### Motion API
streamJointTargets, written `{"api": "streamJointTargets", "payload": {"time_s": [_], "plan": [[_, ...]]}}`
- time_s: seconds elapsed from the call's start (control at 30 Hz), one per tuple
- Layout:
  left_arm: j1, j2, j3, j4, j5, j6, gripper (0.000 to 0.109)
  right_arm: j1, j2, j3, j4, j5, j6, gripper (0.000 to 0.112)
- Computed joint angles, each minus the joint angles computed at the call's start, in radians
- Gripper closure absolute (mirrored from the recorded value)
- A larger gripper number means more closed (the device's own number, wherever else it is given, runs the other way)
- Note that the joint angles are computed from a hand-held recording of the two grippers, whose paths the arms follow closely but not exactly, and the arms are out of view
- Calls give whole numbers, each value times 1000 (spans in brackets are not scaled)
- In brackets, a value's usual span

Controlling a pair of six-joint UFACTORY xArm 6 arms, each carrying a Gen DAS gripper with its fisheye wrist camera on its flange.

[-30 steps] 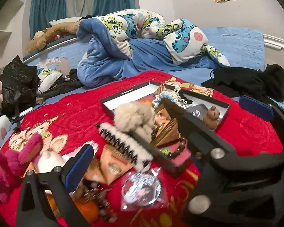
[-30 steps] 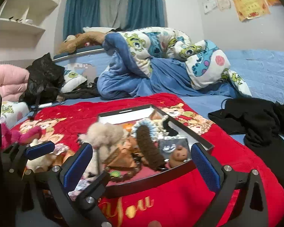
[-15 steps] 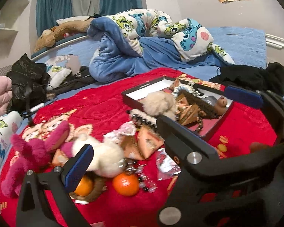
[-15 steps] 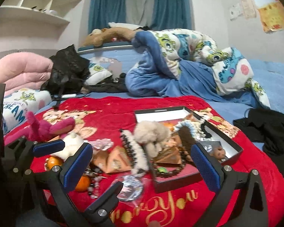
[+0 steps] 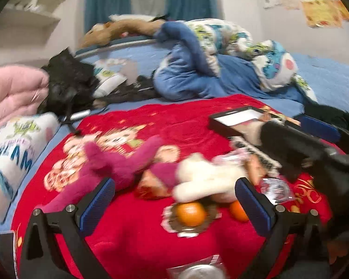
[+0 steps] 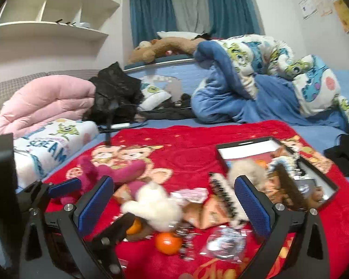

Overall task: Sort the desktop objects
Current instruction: 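Reach left tool to the pink plush toy while right tool reaches the white fluffy keychain, then grasp the pink plush toy with left tool while right tool grasps the white fluffy keychain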

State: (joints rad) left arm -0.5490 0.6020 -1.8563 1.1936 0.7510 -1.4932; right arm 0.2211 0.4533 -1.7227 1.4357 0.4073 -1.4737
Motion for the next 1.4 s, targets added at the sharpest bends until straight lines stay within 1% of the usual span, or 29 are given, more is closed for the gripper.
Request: {"api": "streamJointTargets", "payload": {"time_s": [0.07,0.2,0.3,0.37,0.43,0.5,0.6,0.7,0.77,0.83,0.93,1.17,1.3,1.4], "plan": [[26,-49,78,9,-25,-64,6,9,14,-17,-27,13,49,9],[42,-97,153,38,13,-94,6,11,46,-59,-80,51,141,9],[57,-126,202,50,15,-101,6,10,68,-90,-94,64,172,9],[60,-130,210,48,30,-91,6,3,82,-112,-91,79,197,9],[66,-133,214,45,35,-80,6,-10,107,-147,-111,116,255,9],[77,-134,218,36,23,-73,6,-10,127,-170,-146,123,294,9],[101,-129,219,-5,-9,-49,6,0,150,-185,-213,111,338,9],[118,-115,207,-45,-27,-20,6,3,169,-197,-266,135,350,9],[132,-102,194,-71,-41,5,6,10,181,-202,-305,133,357,9],[137,-84,171,-90,-33,38,6,15,192,-209,-335,129,366,9],[147,-60,137,-122,-32,73,6,14,217,-238,-374,150,397,9],[165,23,27,-242,23,218,6,12,289,-323,-511,197,463,9],[171,67,-38,-284,92,269,6,5,331,-378,-567,257,509,9],[185,87,-58,-338,97,300,6,1,368,-433,-601,302,551,10]]}}
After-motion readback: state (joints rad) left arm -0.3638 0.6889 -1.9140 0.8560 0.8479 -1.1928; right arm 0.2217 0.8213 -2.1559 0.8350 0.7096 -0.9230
